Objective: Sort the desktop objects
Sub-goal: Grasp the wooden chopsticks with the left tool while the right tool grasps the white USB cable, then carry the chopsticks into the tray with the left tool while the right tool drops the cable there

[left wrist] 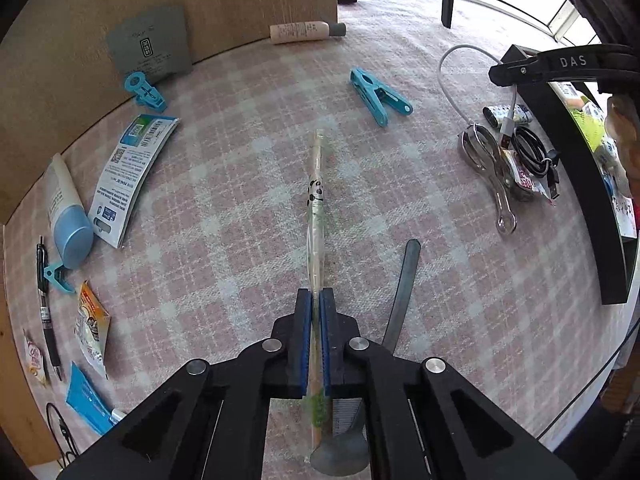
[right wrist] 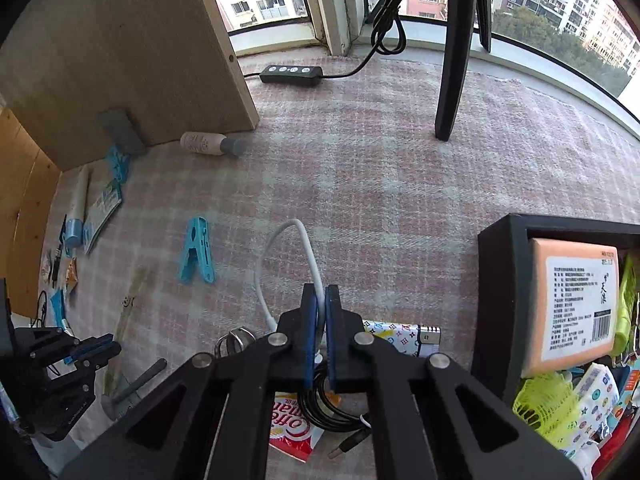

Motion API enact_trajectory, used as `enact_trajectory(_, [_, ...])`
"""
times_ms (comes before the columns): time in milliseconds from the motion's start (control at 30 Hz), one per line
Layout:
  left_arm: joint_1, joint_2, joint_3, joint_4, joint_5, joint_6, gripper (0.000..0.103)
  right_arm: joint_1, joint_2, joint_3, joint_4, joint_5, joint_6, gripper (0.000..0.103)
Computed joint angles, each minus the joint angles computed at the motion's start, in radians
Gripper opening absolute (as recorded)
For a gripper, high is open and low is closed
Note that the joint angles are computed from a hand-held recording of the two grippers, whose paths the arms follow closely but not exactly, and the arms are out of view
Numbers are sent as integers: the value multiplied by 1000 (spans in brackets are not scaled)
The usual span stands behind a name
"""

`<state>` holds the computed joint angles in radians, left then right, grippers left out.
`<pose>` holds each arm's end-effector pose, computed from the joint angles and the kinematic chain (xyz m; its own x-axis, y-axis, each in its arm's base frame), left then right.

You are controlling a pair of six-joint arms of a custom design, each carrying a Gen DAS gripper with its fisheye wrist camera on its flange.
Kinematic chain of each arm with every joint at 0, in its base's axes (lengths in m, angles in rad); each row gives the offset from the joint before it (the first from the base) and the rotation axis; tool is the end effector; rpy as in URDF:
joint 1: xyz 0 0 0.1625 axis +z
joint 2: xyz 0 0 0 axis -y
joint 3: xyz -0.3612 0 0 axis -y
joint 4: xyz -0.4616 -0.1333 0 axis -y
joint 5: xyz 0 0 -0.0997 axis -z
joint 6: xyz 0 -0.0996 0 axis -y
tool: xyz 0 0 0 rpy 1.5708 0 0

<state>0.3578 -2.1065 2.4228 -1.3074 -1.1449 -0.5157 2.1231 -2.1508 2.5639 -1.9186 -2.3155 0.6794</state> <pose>-0.2087 -0.2643 0.1990 -0.4795 0.6665 -0.5708 0.6290 0.7146 0.3061 0.2237 -0.2375 0.1997 -0.7979 0.2044 0.5671 -0.0286 0.9269 -0.3742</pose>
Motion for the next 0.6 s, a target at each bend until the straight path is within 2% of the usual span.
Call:
enact_trajectory(100, [-15, -15, -2, 13, -1, -17, 4, 40, 3, -16, -3, -10, 29, 4])
enact_trajectory(200, [-47, -66, -1, 60, -2, -52, 4, 70, -44, -30, 28, -14, 40, 4])
enact_trajectory(367, [-77, -75, -36, 79, -1, -83, 4, 131, -83, -50, 50, -26, 76, 4])
enact_trajectory(500, [-71, -3, -84, 18, 8, -45, 4, 187, -151, -66, 127, -53, 130, 4])
enact_trajectory(600, [-55, 122, -109, -124, 13, 7, 4, 234, -209, -90, 231, -85, 200, 4])
